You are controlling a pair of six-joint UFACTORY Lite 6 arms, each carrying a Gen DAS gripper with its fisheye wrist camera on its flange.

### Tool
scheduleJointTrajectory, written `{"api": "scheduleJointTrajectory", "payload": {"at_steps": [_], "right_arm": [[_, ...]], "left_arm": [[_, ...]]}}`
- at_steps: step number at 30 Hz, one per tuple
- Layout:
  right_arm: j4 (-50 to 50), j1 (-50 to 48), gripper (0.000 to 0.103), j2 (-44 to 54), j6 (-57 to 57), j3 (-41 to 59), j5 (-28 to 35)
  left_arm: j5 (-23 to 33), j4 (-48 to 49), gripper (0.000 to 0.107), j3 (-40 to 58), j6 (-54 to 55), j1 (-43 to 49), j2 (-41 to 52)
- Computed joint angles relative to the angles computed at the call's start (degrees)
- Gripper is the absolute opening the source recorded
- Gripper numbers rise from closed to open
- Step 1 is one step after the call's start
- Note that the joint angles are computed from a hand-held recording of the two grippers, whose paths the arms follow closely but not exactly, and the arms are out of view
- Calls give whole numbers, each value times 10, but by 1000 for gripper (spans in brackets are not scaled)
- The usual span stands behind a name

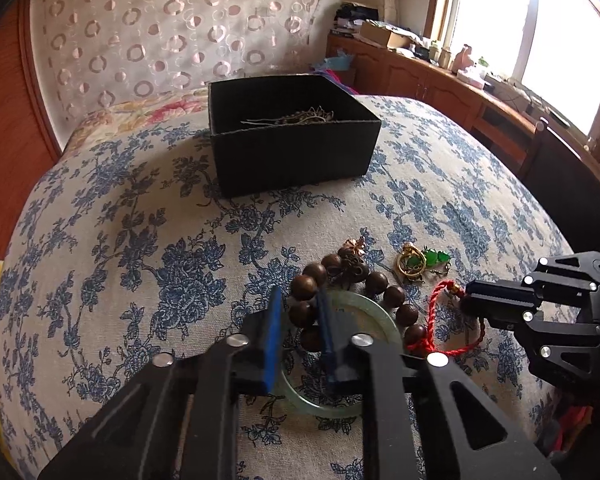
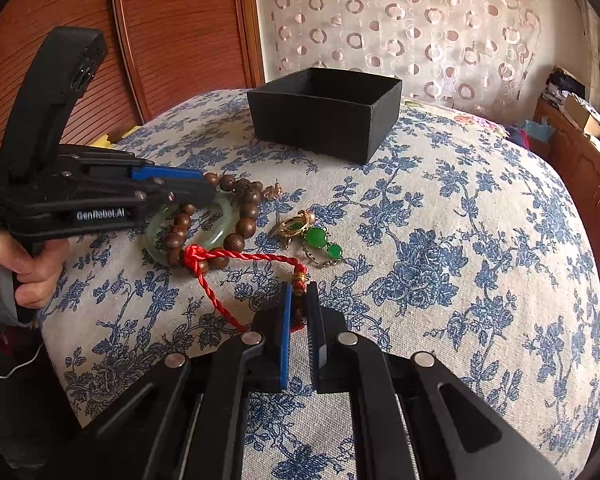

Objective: Organize jewelry
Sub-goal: 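Grasp the wooden bead bracelet with the left tool while the right tool grasps the red-cord pendant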

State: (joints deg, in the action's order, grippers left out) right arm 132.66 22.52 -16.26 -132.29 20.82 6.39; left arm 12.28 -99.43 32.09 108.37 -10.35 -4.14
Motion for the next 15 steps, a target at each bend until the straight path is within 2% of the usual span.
{"api": "scheduleJointTrajectory", "payload": {"at_steps": [7,15], "right_arm": [[10,1,9,1,-10,1,-1],[-3,-1,9,0,3,0,1]], "left_arm": [[21,64,12,-24,-68,29,-67],[29,184,12,-47,-189,39,-167]]}}
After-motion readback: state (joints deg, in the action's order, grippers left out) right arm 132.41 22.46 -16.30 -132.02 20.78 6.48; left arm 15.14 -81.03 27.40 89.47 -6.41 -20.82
